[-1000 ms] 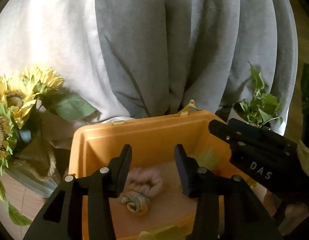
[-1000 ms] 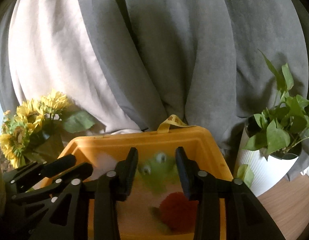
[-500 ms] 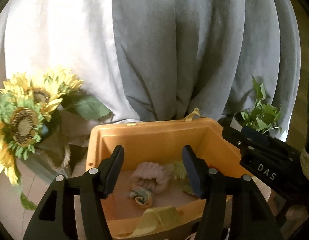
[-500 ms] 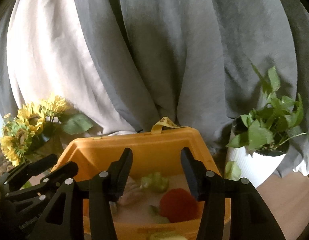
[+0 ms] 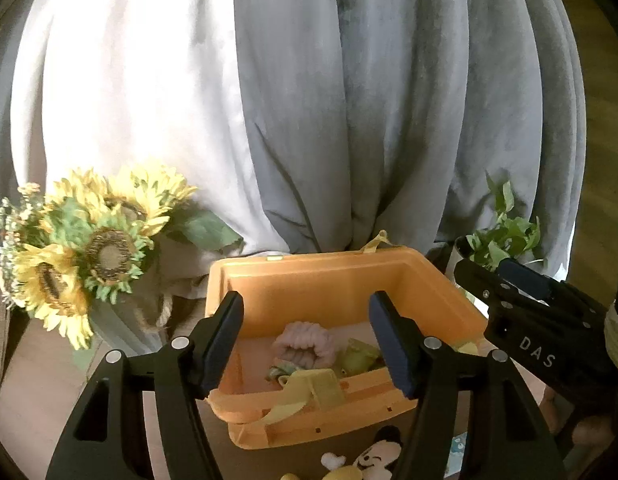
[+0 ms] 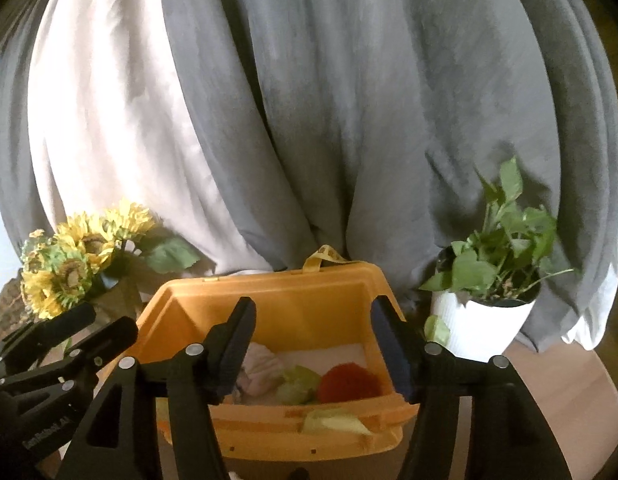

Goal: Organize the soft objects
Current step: 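Withdraw both grippers from the crate back toward the remaining toys, then move the left gripper to the pink sponge while the right gripper approaches the blue tissue pack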

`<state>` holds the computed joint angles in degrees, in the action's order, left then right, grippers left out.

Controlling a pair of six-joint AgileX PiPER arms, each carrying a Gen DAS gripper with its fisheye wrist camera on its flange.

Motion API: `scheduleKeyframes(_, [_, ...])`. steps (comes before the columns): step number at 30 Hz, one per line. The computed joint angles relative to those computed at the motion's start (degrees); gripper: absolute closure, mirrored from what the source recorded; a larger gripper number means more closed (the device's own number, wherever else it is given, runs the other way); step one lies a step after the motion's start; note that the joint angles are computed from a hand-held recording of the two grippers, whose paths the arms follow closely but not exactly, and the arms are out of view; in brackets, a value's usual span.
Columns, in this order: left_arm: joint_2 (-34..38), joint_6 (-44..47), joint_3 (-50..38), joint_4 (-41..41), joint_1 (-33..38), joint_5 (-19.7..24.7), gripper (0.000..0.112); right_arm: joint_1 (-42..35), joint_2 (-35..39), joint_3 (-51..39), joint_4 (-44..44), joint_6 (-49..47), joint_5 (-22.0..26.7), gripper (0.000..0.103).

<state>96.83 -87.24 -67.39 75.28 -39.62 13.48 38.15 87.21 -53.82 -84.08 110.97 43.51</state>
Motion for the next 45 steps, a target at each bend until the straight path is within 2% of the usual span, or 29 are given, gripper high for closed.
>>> scheduleKeyframes(8, [-5.87,-4.95,5.30,3.75,-2.68,4.85,0.044,5.34,-3.48,2.21,0.92,0.40,4.56,0.041])
scheduleKeyframes(28, [-18.17,-7.95,17.05,0.67,-12.16,18.52,0.043,17.71,-7.83,6.17,3.40,2.29,13.61,0.035])
scheduleKeyframes(39, [-21.30,-13.07,21.34,0.53,-22.37,30.50,0.039,24.85,-10.32,9.59,5.89,4.39,19.23,0.025])
scheduleKeyframes(45, [-21.40,-17.06,23.12,-0.45,-28.01,35.82,0.037,27.64,-12.17,12.34,7.84,4.79,20.14,0.025])
